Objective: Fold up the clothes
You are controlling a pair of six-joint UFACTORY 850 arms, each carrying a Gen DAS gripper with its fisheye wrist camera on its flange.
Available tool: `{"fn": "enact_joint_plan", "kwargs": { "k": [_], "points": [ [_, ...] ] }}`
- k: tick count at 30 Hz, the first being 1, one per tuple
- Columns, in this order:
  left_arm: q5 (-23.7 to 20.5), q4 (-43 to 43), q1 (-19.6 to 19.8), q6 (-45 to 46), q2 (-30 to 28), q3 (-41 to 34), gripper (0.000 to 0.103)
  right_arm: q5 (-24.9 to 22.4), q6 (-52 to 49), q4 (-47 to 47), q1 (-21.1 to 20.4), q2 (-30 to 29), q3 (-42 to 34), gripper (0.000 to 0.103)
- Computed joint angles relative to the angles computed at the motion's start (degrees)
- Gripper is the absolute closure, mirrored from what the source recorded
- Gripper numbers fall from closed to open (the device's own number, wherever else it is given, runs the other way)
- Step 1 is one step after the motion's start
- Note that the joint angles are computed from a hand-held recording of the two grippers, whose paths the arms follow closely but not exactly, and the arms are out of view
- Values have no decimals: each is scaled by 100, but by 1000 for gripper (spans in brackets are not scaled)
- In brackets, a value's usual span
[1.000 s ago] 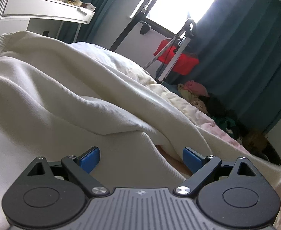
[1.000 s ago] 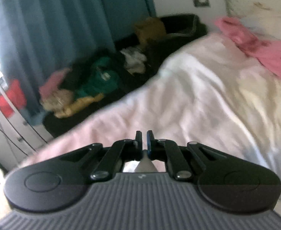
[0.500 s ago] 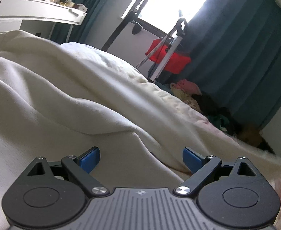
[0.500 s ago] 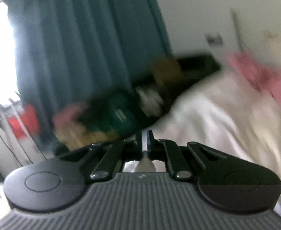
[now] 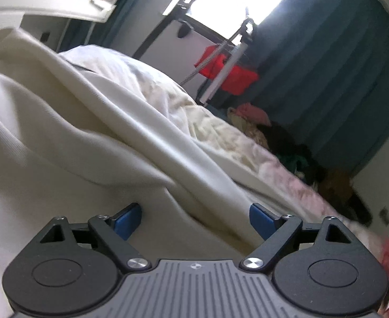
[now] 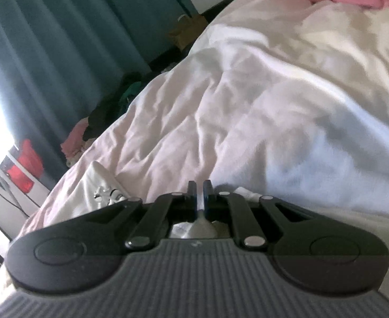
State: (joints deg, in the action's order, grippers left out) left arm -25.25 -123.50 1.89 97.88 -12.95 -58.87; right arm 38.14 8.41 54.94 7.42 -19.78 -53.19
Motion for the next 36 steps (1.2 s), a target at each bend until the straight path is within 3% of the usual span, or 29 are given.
{"fn": "enact_joint_plan", "kwargs": {
  "k": [6, 9, 16, 19, 24, 27, 29, 33, 36],
  "points": [
    [-299, 102, 181, -549, -175, -202, 35, 10, 135, -195, -42, 88, 38, 95],
    [-296, -12, 166, -463, -156, -168, 35, 186, 99, -254, 7, 244, 117, 95],
    [-379, 187, 179, -595, -108, -214, 36, 1374, -144, -609, 627, 1489, 426, 96],
    [-510, 7, 229, -576, -92, -174, 36, 1751, -943, -383, 832, 1495, -122, 96],
    [-529, 9, 210, -461, -145, -194, 36, 1461, -3201, 1283, 436, -74, -2498, 100],
    [-285, -253, 71, 271, -210, -241, 35, 913, -4837, 2706, 90, -1211, -3942, 100],
    [-131, -664, -70, 994, -318, -293, 33, 564, -5424, 3490, -77, -1712, -4445, 100],
    [-2, -704, -272, 1331, -541, -441, 33, -100, -5319, 3668, -232, -1887, -4128, 100],
    [12, -895, -413, 1914, -588, -456, 32, -152, -4318, 2870, -131, -1371, -3103, 99]
  ]
}}
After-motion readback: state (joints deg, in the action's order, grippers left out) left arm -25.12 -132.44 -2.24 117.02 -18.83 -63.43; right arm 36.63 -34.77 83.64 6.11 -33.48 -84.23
